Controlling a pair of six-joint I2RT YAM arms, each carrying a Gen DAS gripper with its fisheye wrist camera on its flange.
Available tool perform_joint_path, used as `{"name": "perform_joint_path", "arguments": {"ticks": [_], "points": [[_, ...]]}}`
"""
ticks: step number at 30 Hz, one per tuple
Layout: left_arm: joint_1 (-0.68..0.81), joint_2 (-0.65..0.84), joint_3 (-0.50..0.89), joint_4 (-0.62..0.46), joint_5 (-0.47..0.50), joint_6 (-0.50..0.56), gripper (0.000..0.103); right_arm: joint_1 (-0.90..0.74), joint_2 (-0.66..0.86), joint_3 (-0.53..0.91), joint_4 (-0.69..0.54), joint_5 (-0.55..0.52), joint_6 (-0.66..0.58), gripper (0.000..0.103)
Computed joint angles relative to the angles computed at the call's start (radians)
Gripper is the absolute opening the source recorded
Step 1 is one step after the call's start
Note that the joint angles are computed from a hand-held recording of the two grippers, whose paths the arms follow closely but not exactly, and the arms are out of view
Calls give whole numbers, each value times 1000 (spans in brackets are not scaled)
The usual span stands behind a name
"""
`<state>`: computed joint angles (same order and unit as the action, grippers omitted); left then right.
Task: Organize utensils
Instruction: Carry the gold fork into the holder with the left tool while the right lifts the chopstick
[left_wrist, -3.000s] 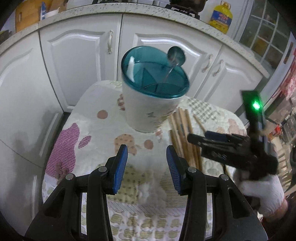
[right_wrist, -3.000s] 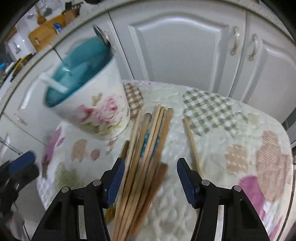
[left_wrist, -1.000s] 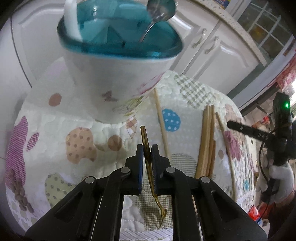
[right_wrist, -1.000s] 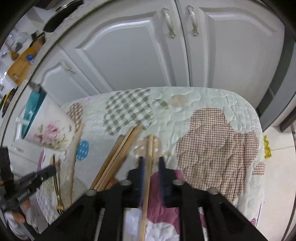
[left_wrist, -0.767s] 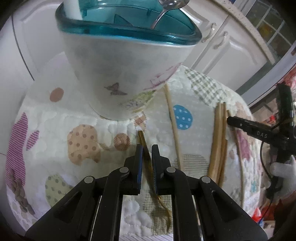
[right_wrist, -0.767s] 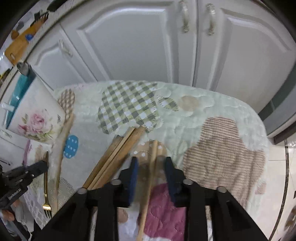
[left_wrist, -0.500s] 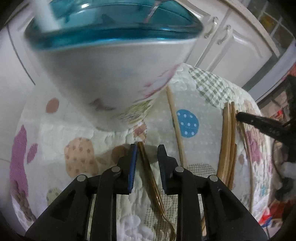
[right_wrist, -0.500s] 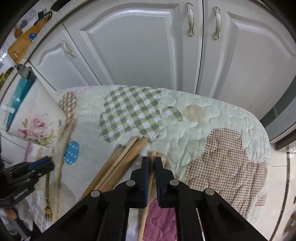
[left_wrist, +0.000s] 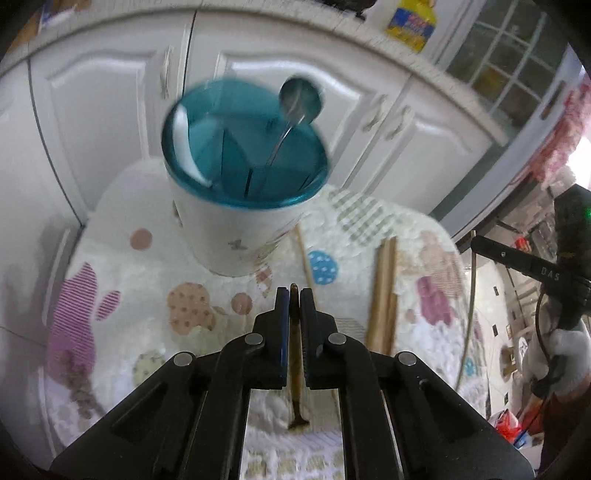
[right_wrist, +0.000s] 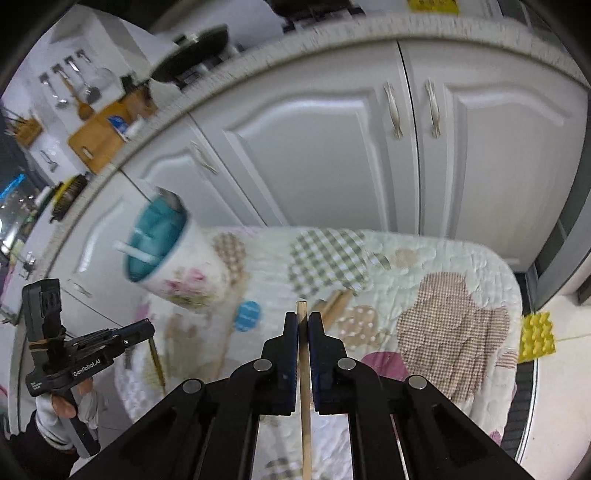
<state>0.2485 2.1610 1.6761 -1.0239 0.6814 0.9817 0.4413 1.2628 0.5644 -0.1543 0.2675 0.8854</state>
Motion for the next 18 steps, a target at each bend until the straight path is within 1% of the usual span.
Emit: {"name": "perform_joint_path", "arguments": {"ticks": [2,4,6,8,14,18], "points": [[25,-25,2,-42,27,44,4,64,-62,20,-67,65,26,5],[47,-46,4,-74,49,79,4,118,-92,41,-111,120,50,5],[62,-60,8,-90,66,96,4,169,-122,59,-163,170,75,5],[68,-74,5,-97,78,97,4,206,-123,81,-187,208,87,5],[83,-104,15,-132,112,113,4,256,-155,151,-266,283,82,5],[94,-108,47,-166,127,126,4,260,-151,193,-268,301,56,5]]}}
